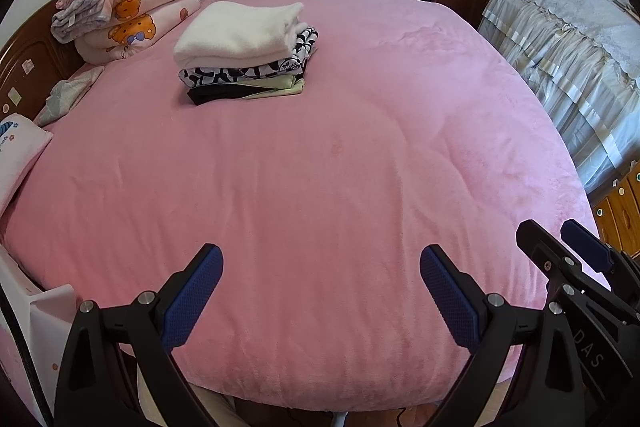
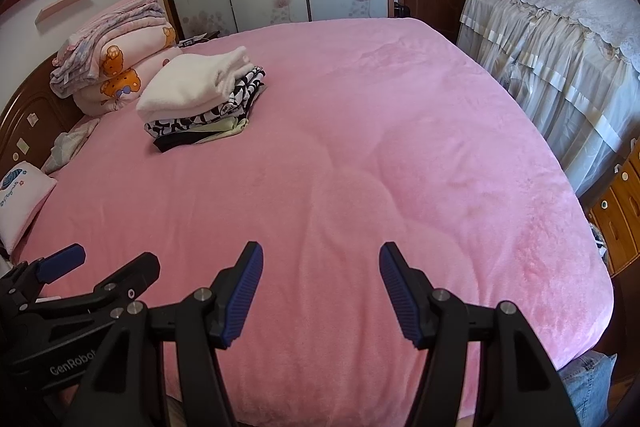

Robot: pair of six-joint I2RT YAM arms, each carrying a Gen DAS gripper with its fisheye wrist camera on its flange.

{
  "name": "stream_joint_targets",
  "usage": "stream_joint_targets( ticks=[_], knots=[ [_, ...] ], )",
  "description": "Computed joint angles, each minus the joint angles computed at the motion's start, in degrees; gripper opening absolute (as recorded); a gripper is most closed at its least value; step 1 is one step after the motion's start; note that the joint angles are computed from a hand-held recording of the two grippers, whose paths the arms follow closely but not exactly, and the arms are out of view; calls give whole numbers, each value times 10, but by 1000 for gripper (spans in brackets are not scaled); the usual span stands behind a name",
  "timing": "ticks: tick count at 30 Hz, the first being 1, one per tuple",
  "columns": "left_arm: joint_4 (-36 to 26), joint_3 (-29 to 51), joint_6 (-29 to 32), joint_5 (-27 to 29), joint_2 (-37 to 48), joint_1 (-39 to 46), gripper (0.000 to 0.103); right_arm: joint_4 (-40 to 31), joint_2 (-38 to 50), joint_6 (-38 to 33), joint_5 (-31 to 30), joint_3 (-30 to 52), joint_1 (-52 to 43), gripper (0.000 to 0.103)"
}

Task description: Fold large clothes

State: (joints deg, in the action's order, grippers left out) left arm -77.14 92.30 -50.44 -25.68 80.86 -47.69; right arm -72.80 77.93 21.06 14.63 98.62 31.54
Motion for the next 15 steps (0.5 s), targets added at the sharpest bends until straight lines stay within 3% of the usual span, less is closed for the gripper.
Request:
stream_joint_targets(
  ticks=[15],
  knots=[
    [0,1,-1,6,10,4,98,12,-3,1,0,-20,0,61]
  ],
)
